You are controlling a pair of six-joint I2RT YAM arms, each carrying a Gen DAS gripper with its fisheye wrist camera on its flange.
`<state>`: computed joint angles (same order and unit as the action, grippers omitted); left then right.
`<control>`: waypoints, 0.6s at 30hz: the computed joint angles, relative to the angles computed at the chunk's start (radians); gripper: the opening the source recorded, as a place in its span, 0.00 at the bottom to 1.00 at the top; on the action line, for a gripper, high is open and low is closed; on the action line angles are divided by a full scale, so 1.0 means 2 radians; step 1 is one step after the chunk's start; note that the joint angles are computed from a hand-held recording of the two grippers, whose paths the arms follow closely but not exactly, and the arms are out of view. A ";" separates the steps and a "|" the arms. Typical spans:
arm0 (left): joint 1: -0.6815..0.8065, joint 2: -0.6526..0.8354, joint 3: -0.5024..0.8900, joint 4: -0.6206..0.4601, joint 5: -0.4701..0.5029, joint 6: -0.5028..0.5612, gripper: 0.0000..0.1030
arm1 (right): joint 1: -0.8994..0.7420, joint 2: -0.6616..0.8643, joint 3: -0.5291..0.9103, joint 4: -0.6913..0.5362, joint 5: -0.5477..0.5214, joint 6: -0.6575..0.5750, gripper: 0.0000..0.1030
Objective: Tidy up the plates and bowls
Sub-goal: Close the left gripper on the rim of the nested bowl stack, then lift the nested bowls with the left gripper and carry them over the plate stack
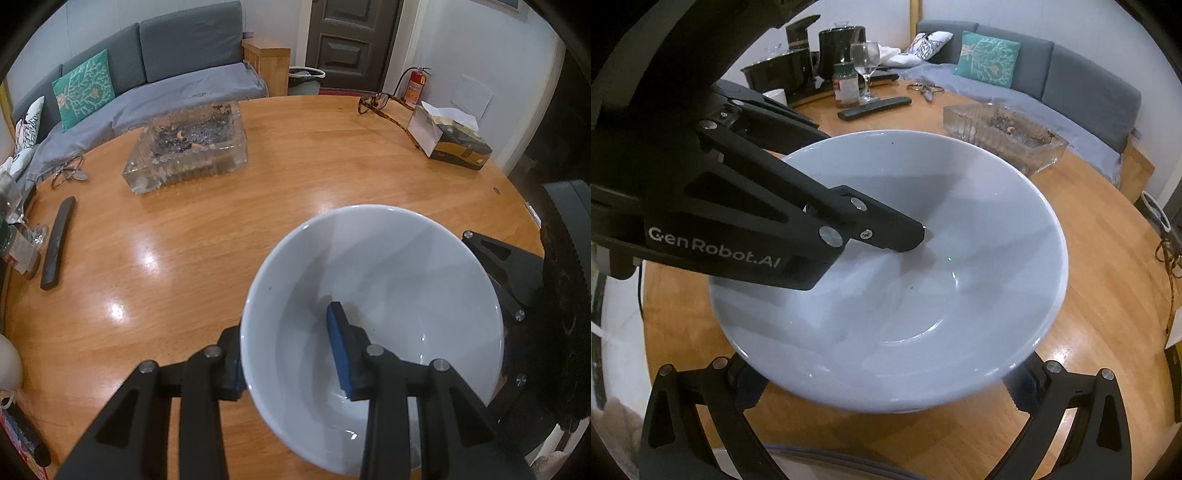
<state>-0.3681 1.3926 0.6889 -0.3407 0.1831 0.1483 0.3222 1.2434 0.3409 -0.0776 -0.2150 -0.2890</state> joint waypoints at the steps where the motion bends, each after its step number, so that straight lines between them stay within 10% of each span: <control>1: 0.002 0.000 -0.001 0.001 0.002 0.000 0.32 | -0.001 -0.002 -0.003 0.004 -0.002 0.002 0.98; 18: -0.004 -0.045 0.009 -0.025 0.000 -0.011 0.32 | -0.002 -0.096 -0.018 -0.027 -0.002 0.006 0.98</control>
